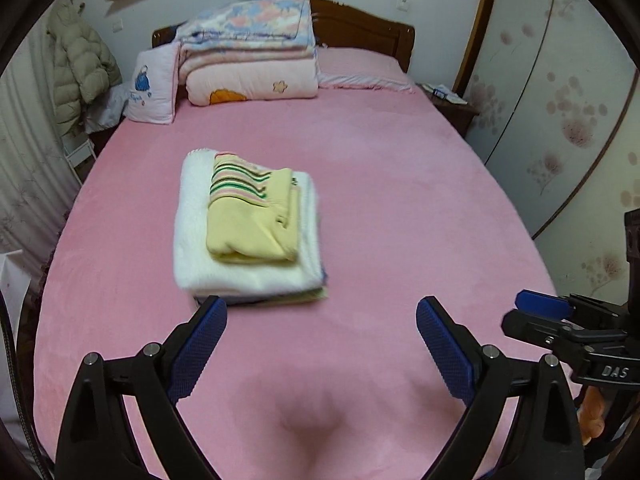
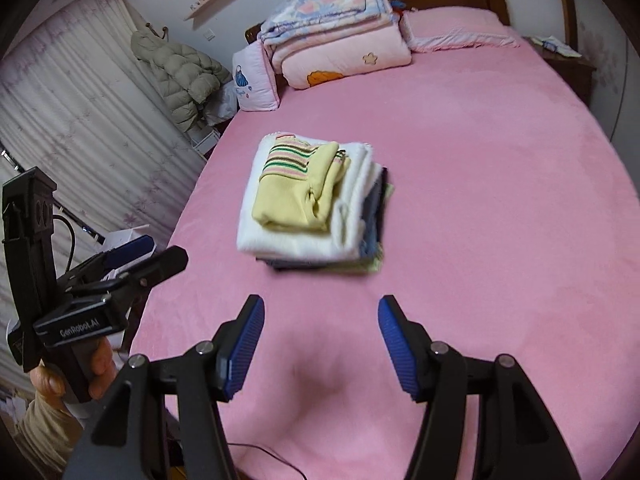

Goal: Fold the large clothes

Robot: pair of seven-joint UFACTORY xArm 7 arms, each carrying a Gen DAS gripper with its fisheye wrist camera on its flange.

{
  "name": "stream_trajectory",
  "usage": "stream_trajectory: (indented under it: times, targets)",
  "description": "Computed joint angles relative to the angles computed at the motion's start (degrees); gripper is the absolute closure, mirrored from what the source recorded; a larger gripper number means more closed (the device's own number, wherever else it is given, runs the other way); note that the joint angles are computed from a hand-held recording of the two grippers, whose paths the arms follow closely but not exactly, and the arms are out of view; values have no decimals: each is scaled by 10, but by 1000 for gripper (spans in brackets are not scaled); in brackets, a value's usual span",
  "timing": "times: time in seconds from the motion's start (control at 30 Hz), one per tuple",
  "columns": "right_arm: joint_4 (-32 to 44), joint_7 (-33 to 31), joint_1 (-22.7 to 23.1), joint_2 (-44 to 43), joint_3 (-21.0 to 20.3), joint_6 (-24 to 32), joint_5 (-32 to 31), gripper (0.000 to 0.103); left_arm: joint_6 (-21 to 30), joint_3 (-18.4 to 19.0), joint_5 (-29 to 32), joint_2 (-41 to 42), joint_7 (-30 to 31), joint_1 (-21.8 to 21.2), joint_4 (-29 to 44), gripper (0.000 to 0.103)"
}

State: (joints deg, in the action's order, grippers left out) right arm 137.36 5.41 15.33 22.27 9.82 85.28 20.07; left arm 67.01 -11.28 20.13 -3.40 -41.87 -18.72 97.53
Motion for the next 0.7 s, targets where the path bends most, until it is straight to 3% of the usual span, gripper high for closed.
stream_trajectory:
  times: [0.07,0.23,0.43,0.7]
  targets:
    - [-79,-30,-29,-75,-3,-4,25,44,25,-21,18,-8,-37,-17,10,8]
    - [-186,-85,-71,-205,-37,24,55,43,99,-76,68,-4,-142,-76,48,7]
    - [-338,-130,-78,-345,-71,-6,34,43,171,-118,158,21,-257,-158,69,7]
    - [-497,-128,-69,-473,-82,-93,-16,43,254,-114,230,82,-350,-267,115,7]
